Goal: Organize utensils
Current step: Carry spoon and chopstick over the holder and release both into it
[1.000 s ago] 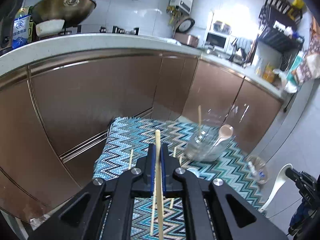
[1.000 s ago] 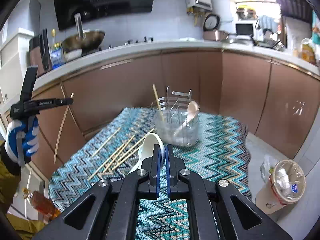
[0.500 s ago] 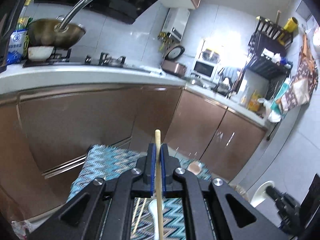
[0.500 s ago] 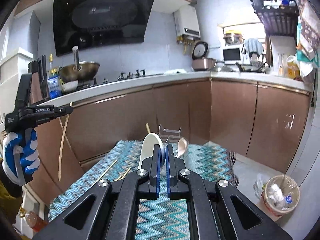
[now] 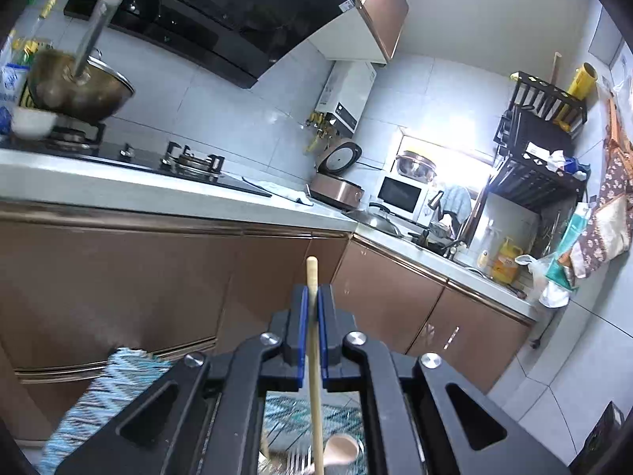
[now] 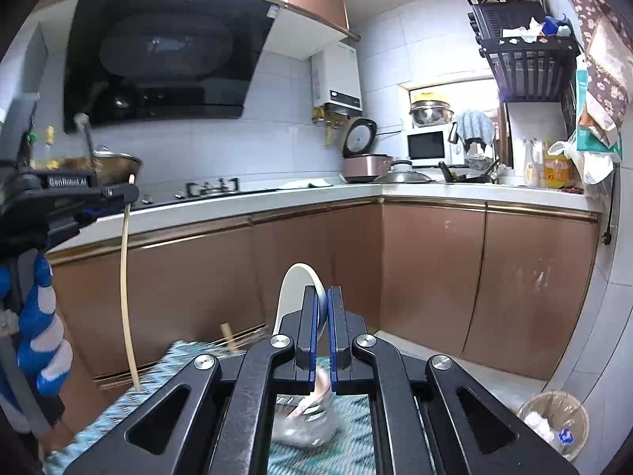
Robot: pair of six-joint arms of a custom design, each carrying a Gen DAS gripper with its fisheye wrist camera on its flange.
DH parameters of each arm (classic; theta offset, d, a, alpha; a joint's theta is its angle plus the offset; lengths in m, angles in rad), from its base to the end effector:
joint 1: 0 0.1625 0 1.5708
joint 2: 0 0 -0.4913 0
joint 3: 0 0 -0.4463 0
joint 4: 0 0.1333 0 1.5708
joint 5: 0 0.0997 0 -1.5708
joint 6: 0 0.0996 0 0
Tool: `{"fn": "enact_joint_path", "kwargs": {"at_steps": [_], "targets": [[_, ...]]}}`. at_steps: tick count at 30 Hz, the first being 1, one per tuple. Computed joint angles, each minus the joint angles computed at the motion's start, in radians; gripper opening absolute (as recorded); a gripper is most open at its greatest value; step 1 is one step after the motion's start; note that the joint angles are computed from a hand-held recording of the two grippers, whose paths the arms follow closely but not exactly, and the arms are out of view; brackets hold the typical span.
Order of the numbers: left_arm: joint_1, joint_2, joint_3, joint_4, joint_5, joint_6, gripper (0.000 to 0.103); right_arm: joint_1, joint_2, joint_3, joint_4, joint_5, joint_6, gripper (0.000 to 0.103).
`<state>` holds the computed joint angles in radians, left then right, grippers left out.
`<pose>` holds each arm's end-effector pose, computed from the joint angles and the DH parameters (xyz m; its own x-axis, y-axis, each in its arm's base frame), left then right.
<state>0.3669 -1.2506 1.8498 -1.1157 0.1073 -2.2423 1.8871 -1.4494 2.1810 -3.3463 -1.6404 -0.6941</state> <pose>-0.4596 -0.4255 0.2957 -0.8869 -0.2694 -0.3753 0.3751 0.0543 -0.9254 0.2842 -0.4621 0.3882 -0.6430 -0.5003 0.5798 -0.7387 0.2054 -0.6420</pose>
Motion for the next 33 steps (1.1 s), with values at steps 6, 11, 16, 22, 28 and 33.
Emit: {"fn": "enact_joint_path", "kwargs": {"at_steps": [6,11,16,22,28,33], "targets": [[0.103,0.066,-0.033,0.117,0.071,-0.151,0.005,-0.029,0.154,-0.043,-0.12,-0.002,-0.038,0.005],[0.164,0.098,0.004,0.012,0.103,-0.113,0.005,-0.045,0.226,-0.047,-0.171,-0.016,-0.073,0.005],[0.191,0.115,0.036,-0.062,0.09,-0.063,0.006,-0.071,0.261,-0.032,-0.194,-0.01,-0.082,0.008],[0.146,0.09,0.13,-0.421,0.044,0.219,0.028,-0.085,0.223,-0.003,-0.161,0.004,-0.049,0.027],[0.052,0.073,0.232,-1.049,0.022,0.794,0.047,-0.062,0.126,0.019,-0.154,0.005,-0.01,0.04],[-0.041,0.109,0.281,-1.572,0.061,1.269,0.052,-0.036,0.013,0.056,-0.133,-0.004,0.034,0.054]]}}
